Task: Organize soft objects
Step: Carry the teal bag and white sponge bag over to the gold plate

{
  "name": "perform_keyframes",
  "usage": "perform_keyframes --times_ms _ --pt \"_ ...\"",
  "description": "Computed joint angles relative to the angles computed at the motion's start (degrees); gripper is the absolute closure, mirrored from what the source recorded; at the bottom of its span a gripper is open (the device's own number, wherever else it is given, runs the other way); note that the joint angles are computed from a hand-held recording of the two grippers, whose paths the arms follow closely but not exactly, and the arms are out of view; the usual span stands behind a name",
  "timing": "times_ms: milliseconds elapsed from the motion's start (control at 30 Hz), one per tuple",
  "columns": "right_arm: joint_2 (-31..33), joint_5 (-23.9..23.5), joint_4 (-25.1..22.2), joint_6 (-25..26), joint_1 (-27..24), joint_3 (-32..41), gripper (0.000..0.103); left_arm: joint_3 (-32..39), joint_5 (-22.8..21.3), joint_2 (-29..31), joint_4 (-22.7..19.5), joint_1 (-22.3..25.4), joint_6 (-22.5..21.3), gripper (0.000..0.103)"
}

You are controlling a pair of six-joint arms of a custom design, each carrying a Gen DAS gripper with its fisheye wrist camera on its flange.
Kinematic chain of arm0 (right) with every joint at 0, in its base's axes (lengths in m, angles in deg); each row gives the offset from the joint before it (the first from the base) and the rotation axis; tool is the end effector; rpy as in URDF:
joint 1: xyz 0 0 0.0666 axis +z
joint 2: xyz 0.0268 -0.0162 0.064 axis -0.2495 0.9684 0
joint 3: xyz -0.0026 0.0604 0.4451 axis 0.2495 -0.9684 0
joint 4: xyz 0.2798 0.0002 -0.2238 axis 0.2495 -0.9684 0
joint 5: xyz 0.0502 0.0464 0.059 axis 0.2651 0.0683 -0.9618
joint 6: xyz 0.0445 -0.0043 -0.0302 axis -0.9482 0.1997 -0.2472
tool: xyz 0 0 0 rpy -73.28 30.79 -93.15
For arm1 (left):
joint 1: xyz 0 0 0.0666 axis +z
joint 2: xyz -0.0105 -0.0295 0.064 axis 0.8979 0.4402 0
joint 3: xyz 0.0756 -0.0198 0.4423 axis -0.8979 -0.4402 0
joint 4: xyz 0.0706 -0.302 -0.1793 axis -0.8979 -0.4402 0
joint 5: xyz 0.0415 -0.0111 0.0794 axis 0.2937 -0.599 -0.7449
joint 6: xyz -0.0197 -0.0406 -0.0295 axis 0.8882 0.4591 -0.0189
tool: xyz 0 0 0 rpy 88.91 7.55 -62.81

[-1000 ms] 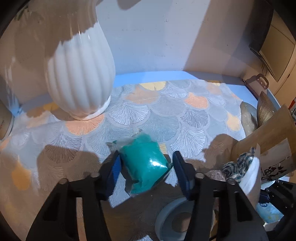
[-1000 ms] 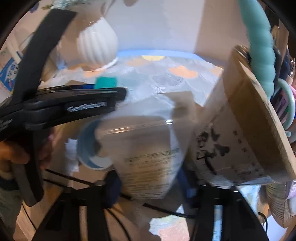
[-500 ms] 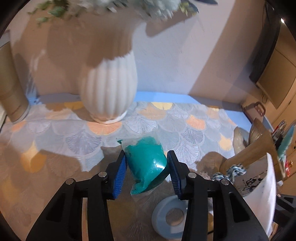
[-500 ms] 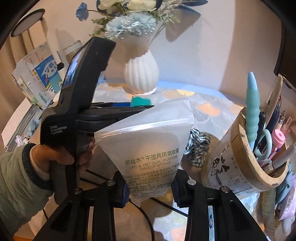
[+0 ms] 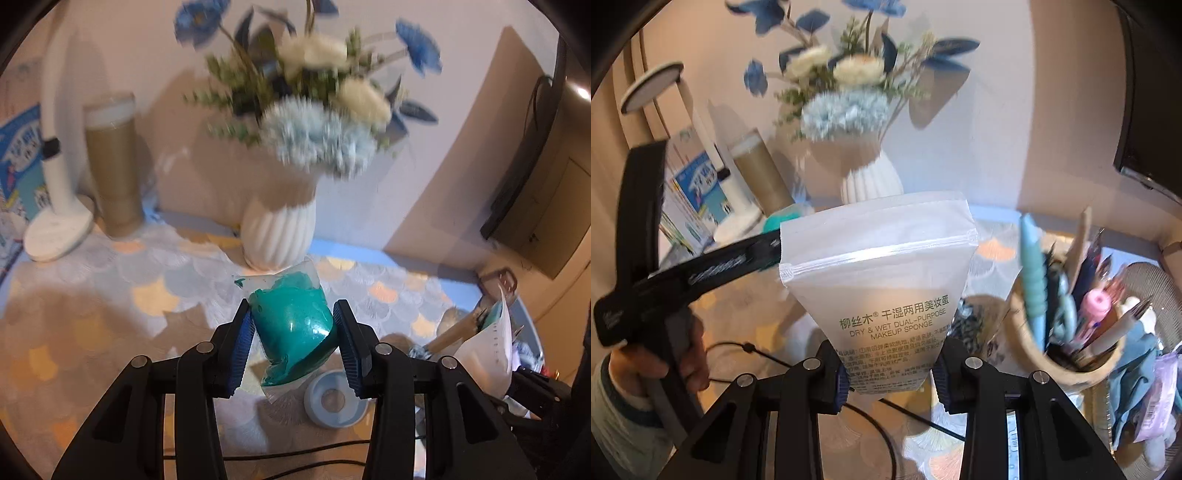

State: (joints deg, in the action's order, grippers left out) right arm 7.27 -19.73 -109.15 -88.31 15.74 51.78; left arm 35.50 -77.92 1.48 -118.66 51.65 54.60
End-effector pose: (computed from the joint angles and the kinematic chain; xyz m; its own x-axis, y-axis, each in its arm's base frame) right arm 0.4452 0.2544 0.5184 -0.7721 0.0048 -0.6355 -0.1512 0.9699 0.1910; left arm 0.5019 -0.1158 0.5177 -0.7261 -0.0858 -0.6822 0.1680 0.9400 -0.2969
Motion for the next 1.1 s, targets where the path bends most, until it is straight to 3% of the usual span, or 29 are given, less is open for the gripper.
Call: perform_keyframes --times_ms 200,433,633,733,900,967,1100 --pt "-3.16 -1.00 1.48 -3.53 -2.05 0.07 0.067 4.94 -0.27 -1.19 -0.08 -0.50 0.31 0.063" --pt "-6.72 0.17 3.66 -7.70 -6.28 -1.04 0.067 17.63 1.91 2.53 -2.35 -6.37 -7.72 0.063" --pt "-12.27 5.94 4.31 -10.17 -11.89 -4.70 0.067 29.57 7.02 9.20 -5.83 -12.32 -11.15 0.063" --pt "-14.79 8.53 3.83 -11.85 -15.12 -6.71 0.067 36.34 10.18 13.48 -9.63 -15.79 -14.36 0.062" --pt "-18.94 14.14 1.17 -15.80 -20.53 -10.77 0.067 47.99 12.64 21.53 -22.05 -21.48 -23.40 0.062" --pt "-20.11 15.58 -0.09 -16.77 -22.03 -12.13 0.067 52.21 12.43 24.93 -27.94 -23.47 -25.95 0.062" --pt "-21.20 16.57 -2.64 -17.49 -24.69 -13.78 0.067 54.56 10.91 28.31 -35.28 -26.25 -27.82 0.062"
